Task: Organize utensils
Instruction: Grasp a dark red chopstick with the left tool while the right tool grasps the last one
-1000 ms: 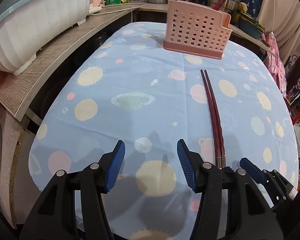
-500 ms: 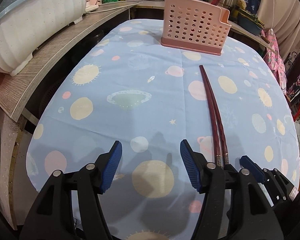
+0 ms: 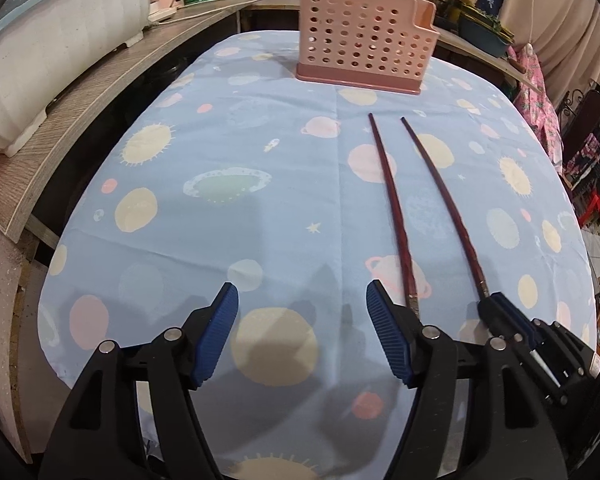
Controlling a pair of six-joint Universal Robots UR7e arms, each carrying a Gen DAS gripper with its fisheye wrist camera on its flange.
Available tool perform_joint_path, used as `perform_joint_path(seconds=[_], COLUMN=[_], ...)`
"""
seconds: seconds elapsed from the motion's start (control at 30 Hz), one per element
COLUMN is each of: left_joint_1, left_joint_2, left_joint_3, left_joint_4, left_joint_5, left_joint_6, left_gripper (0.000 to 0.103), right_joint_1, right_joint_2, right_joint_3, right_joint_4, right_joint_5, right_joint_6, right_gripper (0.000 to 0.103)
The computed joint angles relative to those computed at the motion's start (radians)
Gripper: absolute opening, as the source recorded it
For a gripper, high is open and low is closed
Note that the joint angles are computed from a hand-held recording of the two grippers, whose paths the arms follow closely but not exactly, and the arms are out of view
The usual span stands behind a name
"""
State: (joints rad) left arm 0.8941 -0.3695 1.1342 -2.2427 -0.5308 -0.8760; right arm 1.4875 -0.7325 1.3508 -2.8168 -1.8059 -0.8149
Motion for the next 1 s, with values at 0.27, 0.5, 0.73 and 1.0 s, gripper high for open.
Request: perform_joint_path(seconds=[0.27, 0.5, 0.73, 1.0], left_joint_1=[-0.003, 0.010, 0.006, 0.009], left_joint_2=[0.060, 0.100, 0.110, 0.094], left_joint_3=[-0.056, -0.114, -0.130, -0.107], left_joint_4=[-0.064, -0.020, 0.022, -0.004], left_joint_5=[-0.092, -0.105, -0.062, -0.074], left_joint_6=[0.102, 0.091, 0.080, 0.103], left_gripper=[0.068, 0.067, 0.046, 0.007], right_joint_1=[-0.028, -0.033, -0.035, -0.035], right_joint_2=[-0.034, -0.041, -0.042, -0.041], right_joint_3=[0.008, 0.011, 0.012, 0.009], right_joint_4=[0.003, 0.012, 0.012, 0.018], right_joint_5=[-0.001, 0.007, 0.012, 0.012], right_joint_6=[0.048, 0.056, 0.056, 0.059], right_gripper=[0.007, 0.007, 0.007, 0.007])
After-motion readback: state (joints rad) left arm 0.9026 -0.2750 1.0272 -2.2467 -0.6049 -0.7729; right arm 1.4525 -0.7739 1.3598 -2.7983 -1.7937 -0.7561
